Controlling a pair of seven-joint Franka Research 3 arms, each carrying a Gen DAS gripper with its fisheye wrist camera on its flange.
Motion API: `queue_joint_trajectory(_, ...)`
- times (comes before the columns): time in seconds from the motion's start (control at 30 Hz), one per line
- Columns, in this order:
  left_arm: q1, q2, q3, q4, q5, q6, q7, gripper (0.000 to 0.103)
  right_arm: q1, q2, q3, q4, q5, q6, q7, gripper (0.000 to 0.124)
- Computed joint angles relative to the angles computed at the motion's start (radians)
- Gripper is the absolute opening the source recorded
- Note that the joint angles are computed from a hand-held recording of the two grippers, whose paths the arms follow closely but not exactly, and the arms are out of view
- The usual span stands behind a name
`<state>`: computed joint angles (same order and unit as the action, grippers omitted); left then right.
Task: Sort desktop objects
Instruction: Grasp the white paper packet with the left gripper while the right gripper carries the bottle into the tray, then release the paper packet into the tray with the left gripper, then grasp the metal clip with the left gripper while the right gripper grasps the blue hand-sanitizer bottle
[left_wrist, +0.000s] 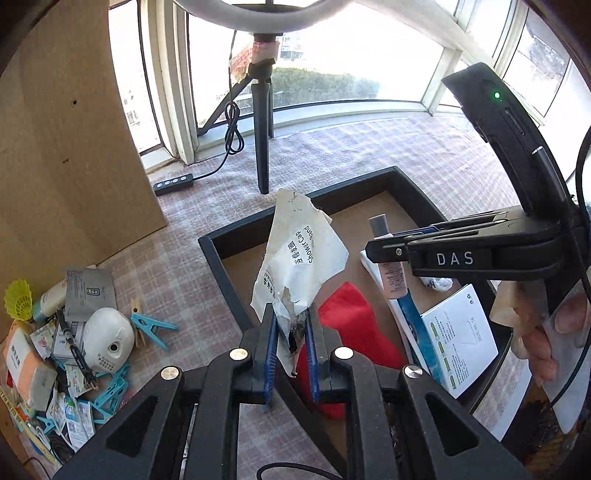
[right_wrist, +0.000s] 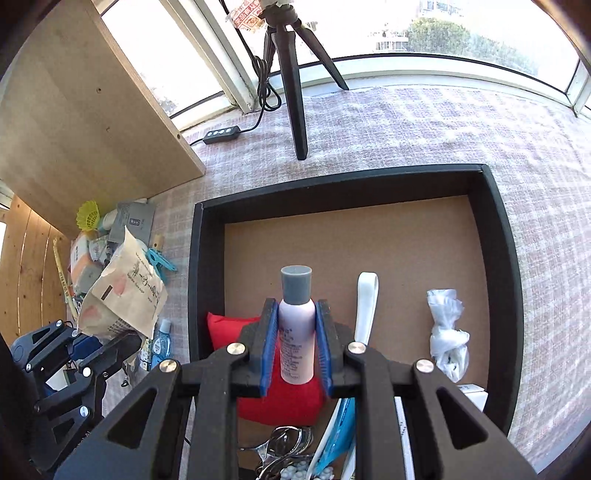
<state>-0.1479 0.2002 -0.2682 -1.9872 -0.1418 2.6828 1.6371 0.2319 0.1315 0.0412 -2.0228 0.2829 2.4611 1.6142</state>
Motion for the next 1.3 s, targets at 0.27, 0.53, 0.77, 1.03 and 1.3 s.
queue_joint_trajectory(0.27,-0.010,0.068,-0.005,0.072,0.059,-0.015,-0.030,0.050,0.003,0.034,-0.006,0.039,-0.031,-0.026,-0.004,0.040)
queue_joint_trajectory(0.53,0.035,-0.064,0.015,-0.053,0.008,0.000,0.009,0.050,0.009,-0.009,0.007,0.002,-0.014,-0.001,-0.009,0.041)
queue_joint_trajectory(0.77,0.063,-0.242,0.107,-0.262,0.103,0.009,-0.035,0.053,0.044,-0.028,0.047,0.009,0.094,-0.029,-0.104,0.041)
queue_joint_trajectory(1.03,0.087,-0.355,0.183,-0.462,0.095,-0.033,-0.040,0.050,0.117,0.079,0.082,0.125,0.117,-0.103,-0.108,0.040)
queue_joint_trajectory(1.3,0.090,-0.371,0.195,-0.550,0.064,-0.031,-0.057,0.050,0.189,0.213,0.085,0.236,0.036,-0.156,-0.015,0.038)
